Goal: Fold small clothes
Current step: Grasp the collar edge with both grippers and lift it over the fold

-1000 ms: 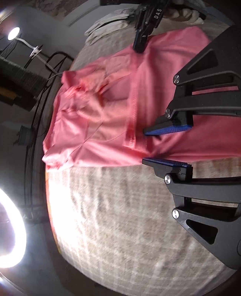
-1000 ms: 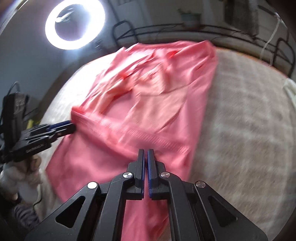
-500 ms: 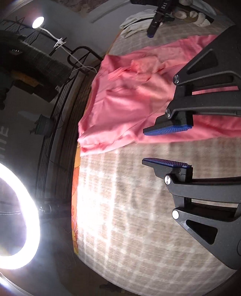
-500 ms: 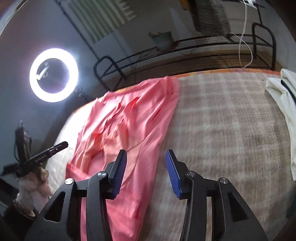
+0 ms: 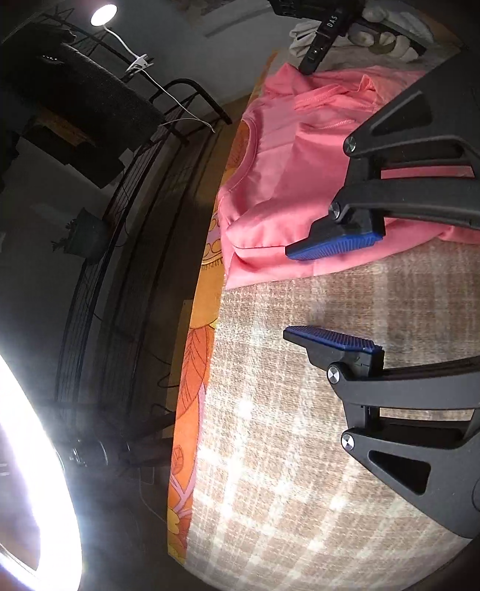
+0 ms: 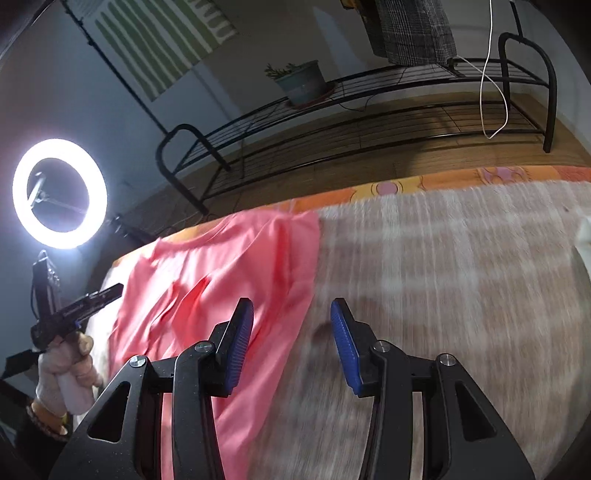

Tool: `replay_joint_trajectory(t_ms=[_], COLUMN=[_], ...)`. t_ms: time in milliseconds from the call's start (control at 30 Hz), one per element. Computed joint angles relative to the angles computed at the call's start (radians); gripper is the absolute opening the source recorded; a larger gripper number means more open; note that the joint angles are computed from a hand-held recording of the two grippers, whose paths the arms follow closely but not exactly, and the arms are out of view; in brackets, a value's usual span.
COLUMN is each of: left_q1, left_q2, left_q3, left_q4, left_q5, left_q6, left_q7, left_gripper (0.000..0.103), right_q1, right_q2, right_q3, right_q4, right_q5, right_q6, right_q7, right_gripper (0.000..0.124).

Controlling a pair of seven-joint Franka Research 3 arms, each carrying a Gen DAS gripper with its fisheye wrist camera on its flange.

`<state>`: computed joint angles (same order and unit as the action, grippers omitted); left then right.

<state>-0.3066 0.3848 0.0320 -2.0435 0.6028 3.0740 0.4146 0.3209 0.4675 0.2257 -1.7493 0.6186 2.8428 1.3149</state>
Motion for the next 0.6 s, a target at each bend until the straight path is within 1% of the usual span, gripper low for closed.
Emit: replay_joint_trajectory(t_ms=[100,167,233,300,367,400,433,467,500,533,567,600], left_q1=[-0.010,-0.017,-0.023,-0.045,-0.066,-0.076,-0.069,-0.061,-0.065,-0.075,-0.085,-0.089], left_q2=[0.039,0.064,0.090,0.114,0.123,0.128,0.131,0.137,0.140,0.140,0.126,0.123], left_q3=[-0.014,-0.023,-0.038,-0.027,-0.011,-0.003,-0.010,-0.020,-0.020,-0.014,-0.002,0.001], left_q4=[0.081,0.131,0.179,0.225,0.245,0.251,0.256,0.265,0.271,0.275,0.256,0.253], left_q5=[0.015,0.031,0.045,0.076,0.120,0.143,0.148,0.149,0.162,0.177,0.202,0.221], left_q6=[-0.083,-0.127,-0.174,-0.218,-0.239,-0.239,-0.234,-0.230,-0.231,-0.241,-0.239,-0.240], left_q7=[0.044,0.067,0.100,0.098,0.074,0.052,0.050,0.059,0.061,0.052,0.033,0.021], left_gripper=[0.037,0.037,0.037,0.037,0.037,0.035,0.024,0.016,0.005,0.004,0.003,0.002], right_q1=[0.058,0.120,0.136,0.154,0.164,0.160,0.158,0.150,0.145,0.135,0.119,0.104], right_q2=[0.048,0.072,0.099,0.123,0.139,0.145,0.148,0.149,0.147,0.147,0.149,0.142], right_q3=[-0.062,-0.125,-0.138,-0.154,-0.162,-0.159,-0.156,-0.146,-0.140,-0.129,-0.111,-0.094], right_q4=[0.076,0.120,0.168,0.209,0.232,0.241,0.244,0.240,0.234,0.231,0.235,0.221], right_q5=[-0.107,-0.217,-0.287,-0.349,-0.389,-0.397,-0.403,-0.402,-0.401,-0.393,-0.377,-0.356], right_q6=[-0.025,-0.046,-0.079,-0.105,-0.111,-0.111,-0.108,-0.099,-0.092,-0.092,-0.097,-0.083], right_q7=[0.057,0.129,0.143,0.160,0.177,0.179,0.182,0.176,0.172,0.163,0.150,0.134], right_gripper=[0.043,0.043,0.043,0.043,0.043,0.043,0.043,0.039,0.027,0.010,0.006,0.006])
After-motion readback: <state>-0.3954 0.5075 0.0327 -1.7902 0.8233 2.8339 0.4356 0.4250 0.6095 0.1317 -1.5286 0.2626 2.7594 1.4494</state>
